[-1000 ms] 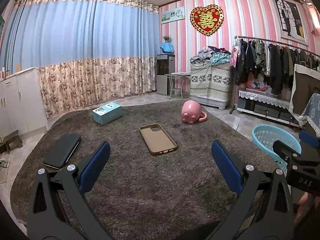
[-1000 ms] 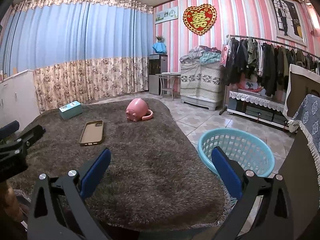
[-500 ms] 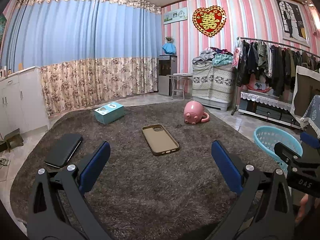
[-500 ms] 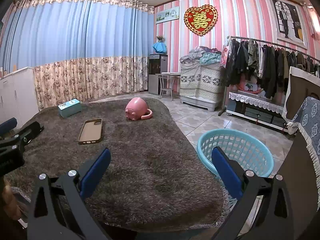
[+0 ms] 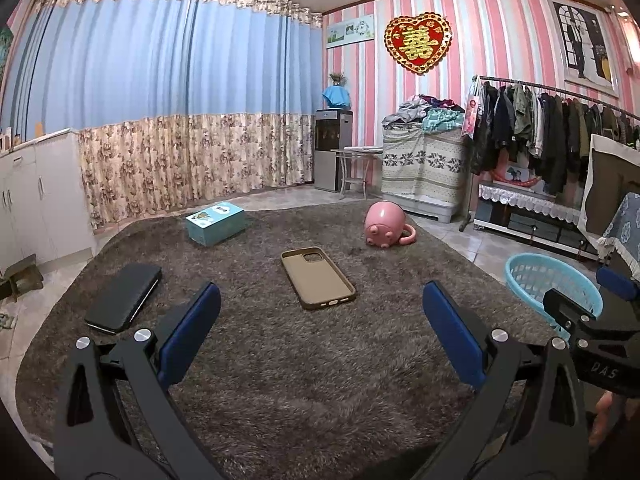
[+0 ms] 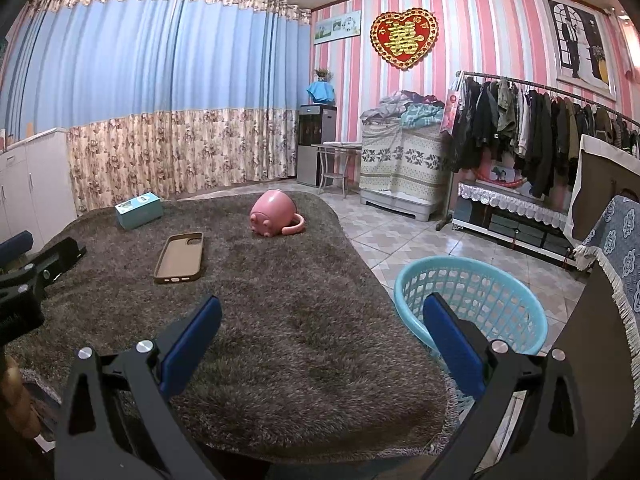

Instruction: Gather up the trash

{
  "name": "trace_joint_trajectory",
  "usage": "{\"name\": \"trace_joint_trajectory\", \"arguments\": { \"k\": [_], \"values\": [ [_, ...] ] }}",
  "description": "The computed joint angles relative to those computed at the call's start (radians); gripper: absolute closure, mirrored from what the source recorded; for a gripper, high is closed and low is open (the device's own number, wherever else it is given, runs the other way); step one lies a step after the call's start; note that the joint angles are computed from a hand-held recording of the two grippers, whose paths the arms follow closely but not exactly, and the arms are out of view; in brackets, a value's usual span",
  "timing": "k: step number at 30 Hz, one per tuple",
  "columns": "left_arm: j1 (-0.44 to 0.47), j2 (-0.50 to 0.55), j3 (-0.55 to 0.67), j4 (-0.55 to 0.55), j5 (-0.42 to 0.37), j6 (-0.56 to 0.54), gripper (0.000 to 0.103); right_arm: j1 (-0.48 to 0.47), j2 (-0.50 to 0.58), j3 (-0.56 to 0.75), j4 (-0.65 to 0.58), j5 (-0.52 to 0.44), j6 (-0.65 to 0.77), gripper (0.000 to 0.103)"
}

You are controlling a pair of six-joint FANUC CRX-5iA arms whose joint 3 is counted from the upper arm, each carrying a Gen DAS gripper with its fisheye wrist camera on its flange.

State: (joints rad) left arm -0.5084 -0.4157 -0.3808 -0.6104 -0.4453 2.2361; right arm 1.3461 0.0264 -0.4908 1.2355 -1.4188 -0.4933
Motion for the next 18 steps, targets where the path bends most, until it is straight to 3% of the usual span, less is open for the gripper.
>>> {"name": "trace_joint_trajectory", "arguments": {
  "k": [18],
  "values": [
    [0.033,0.002,-0.011,0.043,0.015,-0.037,0.005,-0.002,-0.001,-0.003,0.000,0.002,0.004,0.004]
  ]
}}
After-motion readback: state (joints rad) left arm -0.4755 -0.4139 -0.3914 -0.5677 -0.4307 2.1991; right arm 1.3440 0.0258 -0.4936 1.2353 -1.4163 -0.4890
